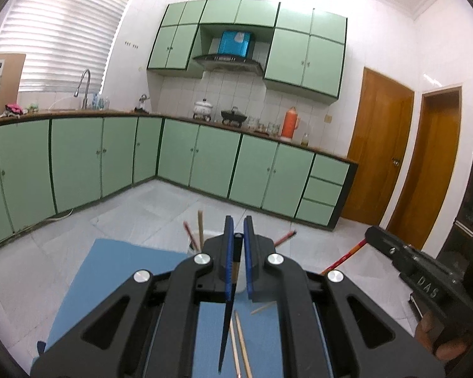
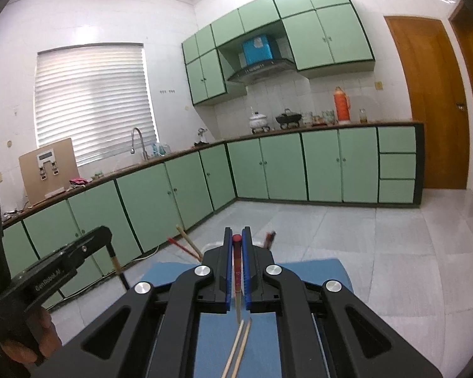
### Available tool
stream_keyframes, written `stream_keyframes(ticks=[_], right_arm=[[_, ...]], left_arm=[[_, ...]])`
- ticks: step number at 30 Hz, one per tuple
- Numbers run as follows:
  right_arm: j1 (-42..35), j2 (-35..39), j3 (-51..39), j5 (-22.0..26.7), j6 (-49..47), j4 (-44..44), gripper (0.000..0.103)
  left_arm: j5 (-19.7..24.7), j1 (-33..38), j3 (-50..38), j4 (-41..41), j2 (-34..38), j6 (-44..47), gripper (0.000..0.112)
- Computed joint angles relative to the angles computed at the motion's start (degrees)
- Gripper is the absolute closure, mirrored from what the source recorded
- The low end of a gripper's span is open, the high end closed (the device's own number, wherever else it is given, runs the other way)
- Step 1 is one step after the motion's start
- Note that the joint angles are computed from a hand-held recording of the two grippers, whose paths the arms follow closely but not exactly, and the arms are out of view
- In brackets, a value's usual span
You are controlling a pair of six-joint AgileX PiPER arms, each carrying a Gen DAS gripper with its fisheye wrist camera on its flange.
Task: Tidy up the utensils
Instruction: 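Lift both chopsticks, carry them over the white holder and open both tools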
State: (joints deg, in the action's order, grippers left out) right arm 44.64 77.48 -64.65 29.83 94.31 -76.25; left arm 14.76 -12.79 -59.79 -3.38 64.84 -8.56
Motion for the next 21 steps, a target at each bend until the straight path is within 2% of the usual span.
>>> stream_keyframes(ticks=[6,12,21], right_arm=[[-2.45,2.79,-6.63,-2.47,-6.55,3.09,0.097],[-7.45,7.54,-16.35,-6.63,-18.51,12.85,0.097],[-10.98,16.31,-30.20,-6.59,-31.36,21.70,0.097]], left_arm=[[-0.74,-0.67,-7.58,0.78,4.83,-0.55,0.107],[0.26,-1.51,-19.89,3.54,12.95,-2.23,0.107],[1.26,-1.14,-37.55,3.12,25.07,-0.84,0.107]])
